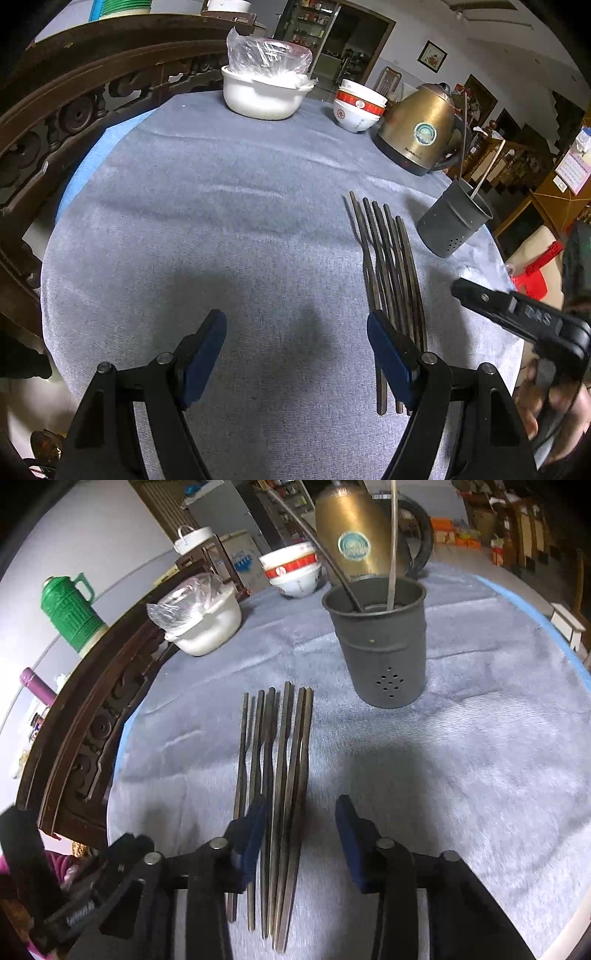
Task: Organize utensils
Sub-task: 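Lower the right gripper onto another dark chopstick and close on it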
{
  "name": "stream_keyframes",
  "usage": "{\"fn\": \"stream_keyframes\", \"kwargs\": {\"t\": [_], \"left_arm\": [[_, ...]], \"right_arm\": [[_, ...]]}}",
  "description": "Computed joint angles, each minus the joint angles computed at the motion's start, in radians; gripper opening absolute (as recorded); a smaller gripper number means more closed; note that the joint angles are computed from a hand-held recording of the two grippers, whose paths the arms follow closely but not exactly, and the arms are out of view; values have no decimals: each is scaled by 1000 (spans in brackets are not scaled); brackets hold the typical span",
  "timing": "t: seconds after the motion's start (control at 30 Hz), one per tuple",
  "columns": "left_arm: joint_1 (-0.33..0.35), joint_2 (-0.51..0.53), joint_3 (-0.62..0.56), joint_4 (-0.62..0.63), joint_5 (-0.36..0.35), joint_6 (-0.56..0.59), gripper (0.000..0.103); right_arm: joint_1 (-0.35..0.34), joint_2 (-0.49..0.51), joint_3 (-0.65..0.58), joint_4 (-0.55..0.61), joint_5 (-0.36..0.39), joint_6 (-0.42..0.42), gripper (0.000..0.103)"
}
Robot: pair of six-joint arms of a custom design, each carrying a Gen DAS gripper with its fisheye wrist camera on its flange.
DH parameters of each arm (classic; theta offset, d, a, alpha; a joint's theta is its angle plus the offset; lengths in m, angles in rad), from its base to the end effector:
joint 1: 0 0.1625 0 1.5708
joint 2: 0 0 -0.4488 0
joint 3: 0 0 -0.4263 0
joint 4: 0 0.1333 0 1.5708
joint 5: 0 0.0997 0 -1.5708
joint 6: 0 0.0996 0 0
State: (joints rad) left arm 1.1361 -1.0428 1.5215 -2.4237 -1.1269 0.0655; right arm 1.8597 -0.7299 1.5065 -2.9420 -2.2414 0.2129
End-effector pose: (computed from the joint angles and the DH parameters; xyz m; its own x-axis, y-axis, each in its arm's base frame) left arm -0.1478 -0.7364 0.3065 -0.8577 0.2927 -0.4228 0.4491 0.8268 -0.3386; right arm 0.2863 -0.7128 0.1542 -0.8808 0.2758 0.3848 -0.0510 0.7528 -0.6563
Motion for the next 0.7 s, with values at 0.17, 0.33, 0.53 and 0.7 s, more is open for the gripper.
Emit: {"fn": "stream_keyframes", "kwargs": {"t": [0.17, 0.33, 0.53, 0.7], "left_arm": [[2, 4, -6, 8, -1, -2, 79], [4, 11, -14, 17, -6, -1, 79], [6, 25, -32, 32, -9, -2, 79], [2, 34, -45, 43, -11, 0, 79]], "right_arm": [[-14, 38, -80, 113, -22, 26, 38], [-19, 65, -126, 193, -65, 47, 29], [-27, 85, -167, 263, -61, 54, 23], [-22, 111, -212, 324, -92, 53, 11]]}}
